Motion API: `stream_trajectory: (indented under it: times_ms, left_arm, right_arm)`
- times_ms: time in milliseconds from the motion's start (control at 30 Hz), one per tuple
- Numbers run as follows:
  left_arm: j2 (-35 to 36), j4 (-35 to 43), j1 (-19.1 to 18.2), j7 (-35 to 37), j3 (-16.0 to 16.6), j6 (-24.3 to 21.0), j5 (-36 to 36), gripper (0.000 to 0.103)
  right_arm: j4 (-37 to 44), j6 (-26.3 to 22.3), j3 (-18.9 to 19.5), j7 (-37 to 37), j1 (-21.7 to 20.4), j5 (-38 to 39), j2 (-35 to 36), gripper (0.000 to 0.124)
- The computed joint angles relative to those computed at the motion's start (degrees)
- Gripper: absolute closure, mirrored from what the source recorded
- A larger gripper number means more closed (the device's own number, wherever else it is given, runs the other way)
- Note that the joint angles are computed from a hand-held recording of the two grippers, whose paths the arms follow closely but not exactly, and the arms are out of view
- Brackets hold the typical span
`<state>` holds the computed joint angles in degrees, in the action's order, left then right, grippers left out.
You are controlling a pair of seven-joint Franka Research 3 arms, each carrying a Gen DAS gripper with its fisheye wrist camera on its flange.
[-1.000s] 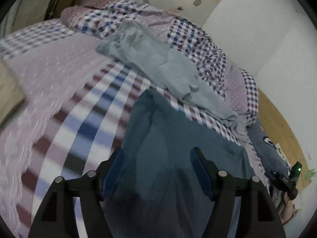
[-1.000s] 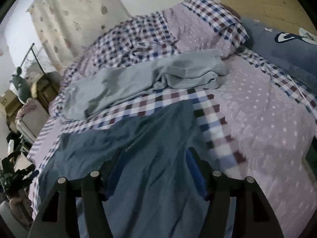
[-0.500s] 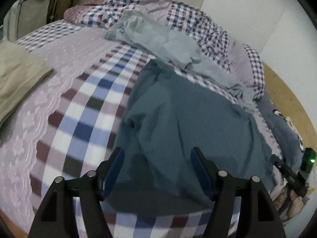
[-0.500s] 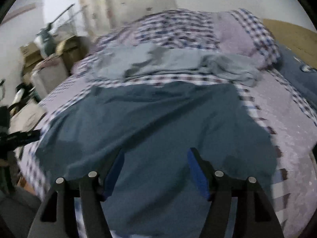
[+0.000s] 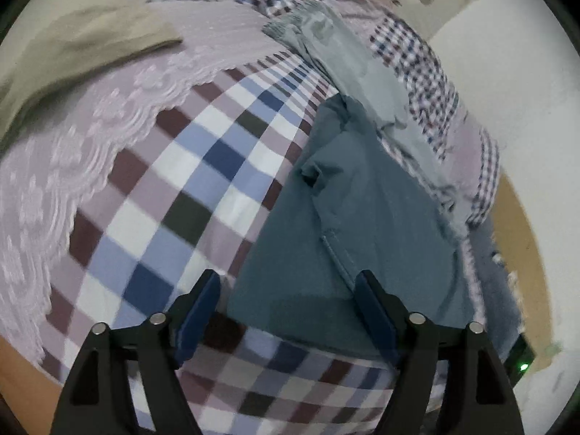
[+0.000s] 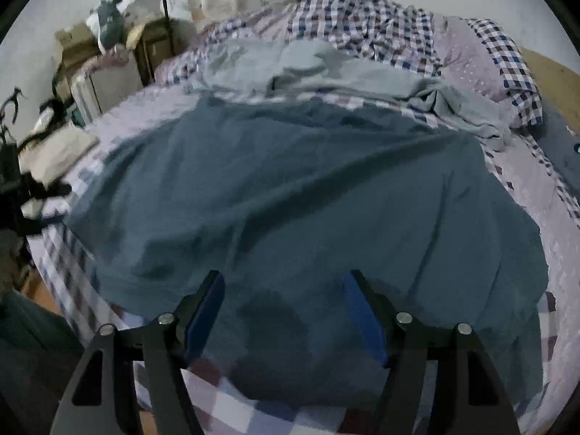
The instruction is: Fold clothes
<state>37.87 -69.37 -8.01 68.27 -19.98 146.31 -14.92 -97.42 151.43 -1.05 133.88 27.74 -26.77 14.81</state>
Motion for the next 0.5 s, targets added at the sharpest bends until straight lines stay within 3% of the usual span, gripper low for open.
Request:
stream_trajectory:
  times_ms: [33, 133, 200, 233, 300, 500]
  left_arm:
    - [-1.87, -4.22, 1.10, 1.00, -0.98, 3.45, -4.62, 0.018]
    - [-4.23, -13.73, 7.10, 4.43, -9.30, 14.88, -14.37, 0.017]
    - [-4.10, -16.01, 10.30, 8.68, -14.22, 18.07, -19.65, 0.017]
    - [-3.60, -16.12, 11.61, 10.78, -16.28, 17.99, -21.53, 0.017]
    - [-3.34, -15.41, 11.24, 11.67, -16.07, 17.06, -22.21, 0.017]
    - [-1.87, -15.84, 15.22, 19.16, -21.62, 20.35, -32.06, 0.017]
  right_arm:
    - [-0.22, 0.96, -0.48, 1.71, 0.49, -1.25, -0.28, 0.051]
    - [-0.94, 3.09, -1.35, 6.84, 1.59, -5.00, -1.08, 0.051]
    - [-0.53, 3.39, -1.11, 7.89, 1.80, -6.08, -0.83, 0.050]
    - [-0.32, 3.54, -1.04, 8.40, 1.96, -6.60, -0.70, 0.050]
    - [0.32, 3.61, -0.64, 7.82, 2.16, -7.14, -0.16, 0.050]
    - [1.60, 3.38, -0.83, 7.17, 4.06, -10.11, 1.12, 0.050]
